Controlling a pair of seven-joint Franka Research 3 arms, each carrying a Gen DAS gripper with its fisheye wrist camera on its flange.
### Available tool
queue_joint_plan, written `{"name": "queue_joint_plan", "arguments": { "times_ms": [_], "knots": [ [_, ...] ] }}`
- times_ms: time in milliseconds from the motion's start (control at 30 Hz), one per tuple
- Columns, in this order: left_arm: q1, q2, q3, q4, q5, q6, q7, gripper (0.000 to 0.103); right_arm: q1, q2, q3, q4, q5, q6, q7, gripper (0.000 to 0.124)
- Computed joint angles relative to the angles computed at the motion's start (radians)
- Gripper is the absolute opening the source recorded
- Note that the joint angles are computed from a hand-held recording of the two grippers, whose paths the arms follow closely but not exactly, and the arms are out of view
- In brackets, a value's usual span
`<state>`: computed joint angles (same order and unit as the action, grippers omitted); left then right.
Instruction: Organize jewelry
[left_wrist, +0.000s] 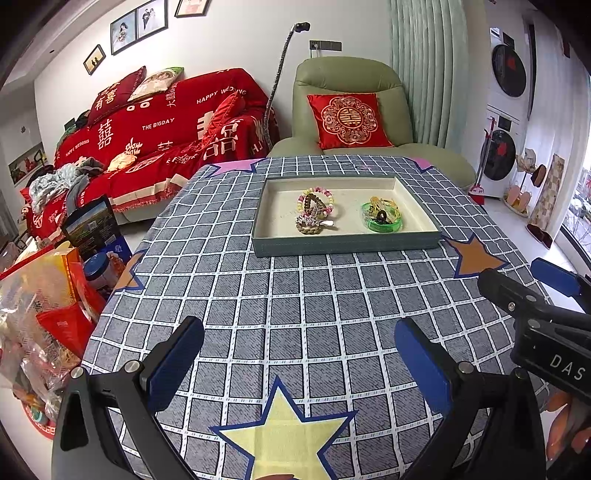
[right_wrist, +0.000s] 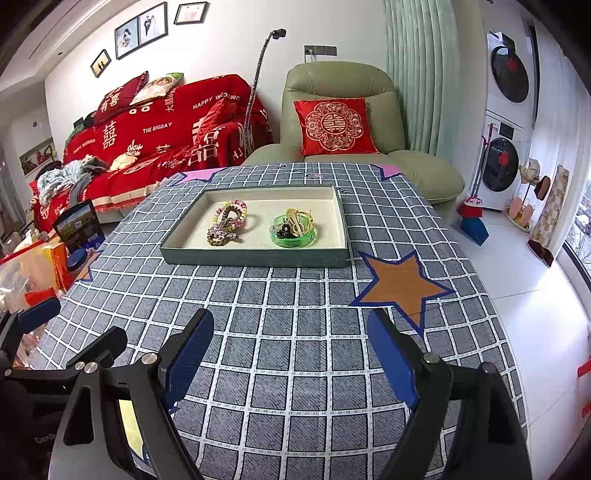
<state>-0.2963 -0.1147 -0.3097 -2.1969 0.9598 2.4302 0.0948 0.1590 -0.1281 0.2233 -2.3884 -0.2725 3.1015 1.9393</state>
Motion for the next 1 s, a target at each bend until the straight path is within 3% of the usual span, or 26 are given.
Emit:
{"name": "queue_joint_plan", "arguments": {
  "times_ms": [1000],
  "knots": [
    [-0.002,0.007,0.001,0.004,-0.005,0.002,0.000,0.103,0.012,0.002,-0.017,0.009,0.045,-0.001,-0.037,0.087]
  ]
}}
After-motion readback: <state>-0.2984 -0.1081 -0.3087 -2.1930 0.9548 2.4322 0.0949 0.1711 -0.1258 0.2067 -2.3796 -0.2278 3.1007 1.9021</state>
